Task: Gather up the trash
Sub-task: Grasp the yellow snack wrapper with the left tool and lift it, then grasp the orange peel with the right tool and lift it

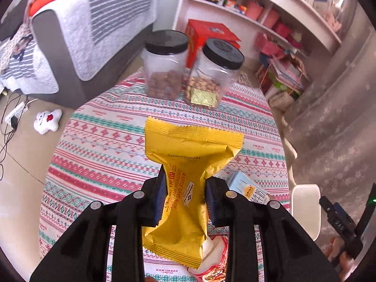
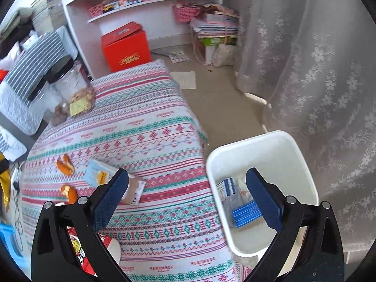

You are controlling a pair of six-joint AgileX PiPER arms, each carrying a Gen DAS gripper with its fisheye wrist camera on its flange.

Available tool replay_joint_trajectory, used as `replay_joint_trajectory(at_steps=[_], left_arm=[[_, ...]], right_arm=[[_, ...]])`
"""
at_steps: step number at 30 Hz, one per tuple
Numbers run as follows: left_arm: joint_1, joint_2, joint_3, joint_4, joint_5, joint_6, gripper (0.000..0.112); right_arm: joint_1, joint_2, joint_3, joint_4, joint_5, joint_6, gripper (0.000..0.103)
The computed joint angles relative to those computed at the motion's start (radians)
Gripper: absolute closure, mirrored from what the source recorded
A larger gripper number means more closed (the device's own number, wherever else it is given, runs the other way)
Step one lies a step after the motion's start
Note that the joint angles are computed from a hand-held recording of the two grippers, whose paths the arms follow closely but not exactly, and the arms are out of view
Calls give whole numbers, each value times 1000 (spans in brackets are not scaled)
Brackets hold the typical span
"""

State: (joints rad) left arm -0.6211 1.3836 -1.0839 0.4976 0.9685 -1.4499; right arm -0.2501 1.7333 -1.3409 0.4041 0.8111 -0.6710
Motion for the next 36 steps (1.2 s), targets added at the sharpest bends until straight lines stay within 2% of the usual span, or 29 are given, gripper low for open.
replay_joint_trajectory(at_steps=[1,3,5,7,10,12,16,22,24,26,27,28,29,30,32,36], left_arm=[[-21,-48,51,27,-10,-66,83],[-42,-135,142,63,-16,-151,83],[-61,-170,174,102,50,-196,83],[-23,-206,197,94,35,-173,83],[30,-281,236,88,17,-149,83],[66,-334,261,68,-15,-125,83],[59,-363,264,104,39,-132,83],[117,-423,305,57,51,-67,83],[133,-449,321,44,53,-54,83],[145,-469,332,24,46,-43,83],[151,-473,334,17,41,-35,83],[152,-478,337,18,42,-34,83],[151,-477,336,19,44,-32,83],[149,-474,335,20,44,-31,83],[146,-466,332,24,45,-35,83],[146,-458,332,38,53,-57,83]], right_arm=[[24,-7,14,16,14,-39,7],[91,-40,64,16,-14,-101,7],[177,-46,71,-30,-18,-112,7],[272,10,-2,-56,67,-108,7],[410,116,-128,-85,144,-47,8],[489,208,-251,-107,224,18,14],[622,317,-369,-210,250,117,19],[714,420,-419,-279,241,170,21],[736,450,-430,-304,241,197,29],[743,477,-447,-302,257,213,42],[746,486,-451,-302,263,222,44],[750,480,-435,-311,241,231,52],[751,470,-422,-311,224,232,71],[745,468,-427,-292,230,225,82],[727,470,-461,-256,273,235,88],[703,386,-402,-216,214,232,89]])
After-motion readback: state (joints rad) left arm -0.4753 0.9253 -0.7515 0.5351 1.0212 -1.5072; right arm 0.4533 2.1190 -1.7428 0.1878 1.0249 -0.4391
